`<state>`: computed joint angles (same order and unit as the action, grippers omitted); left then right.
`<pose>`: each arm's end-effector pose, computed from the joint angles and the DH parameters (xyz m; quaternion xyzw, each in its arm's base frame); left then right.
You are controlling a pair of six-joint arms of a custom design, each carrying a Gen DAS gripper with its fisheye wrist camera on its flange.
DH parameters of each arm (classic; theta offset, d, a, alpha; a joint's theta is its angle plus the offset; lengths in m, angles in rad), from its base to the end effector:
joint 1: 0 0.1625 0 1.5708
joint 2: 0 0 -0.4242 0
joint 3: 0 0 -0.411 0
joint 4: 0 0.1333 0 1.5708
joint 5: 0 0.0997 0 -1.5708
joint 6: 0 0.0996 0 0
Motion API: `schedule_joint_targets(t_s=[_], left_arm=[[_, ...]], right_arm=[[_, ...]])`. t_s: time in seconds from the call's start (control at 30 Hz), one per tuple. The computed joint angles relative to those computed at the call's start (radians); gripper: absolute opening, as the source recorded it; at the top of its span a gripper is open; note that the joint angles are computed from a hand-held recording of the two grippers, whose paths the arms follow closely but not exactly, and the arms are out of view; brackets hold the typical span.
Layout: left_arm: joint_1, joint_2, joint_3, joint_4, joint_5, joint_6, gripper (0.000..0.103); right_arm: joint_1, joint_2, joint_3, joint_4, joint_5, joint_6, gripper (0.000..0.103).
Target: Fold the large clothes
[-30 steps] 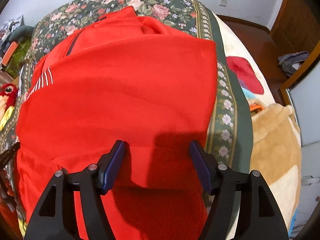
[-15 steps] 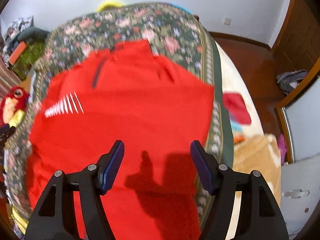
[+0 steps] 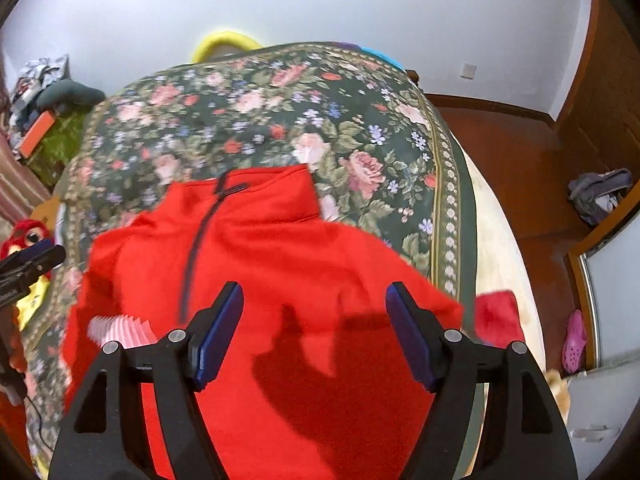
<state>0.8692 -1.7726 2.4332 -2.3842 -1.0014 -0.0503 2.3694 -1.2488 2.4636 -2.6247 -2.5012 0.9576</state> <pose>-0.0836 -0.3887 0.2582 0.2858 0.9135 -0.1710 0.2336 0.2997 -0.2173 0.1050 -0.0348 -0.8909 0.2982 0.3408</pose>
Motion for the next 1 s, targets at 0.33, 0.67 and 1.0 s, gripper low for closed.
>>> schedule_joint_targets(t_s=[0.33, 0.67, 1.0], left_arm=[[0.223, 0.3, -0.093, -0.261, -0.124, 0.045, 0.079], [0.234, 0.358, -0.086, -0.306, -0.207, 0.043, 0.015], [0.06, 0.11, -0.008, -0.141, -0.14, 0.042, 0.005]], right_arm=[[-0.247, 0.076, 0.086, -0.473, 0.112, -0.301, 0.07], [-0.282, 0.198, 0.062, -0.656, 0.213, -0.392, 0.018], [-0.075, 0.109, 0.035, -0.48, 0.124, -0.294, 0.006]])
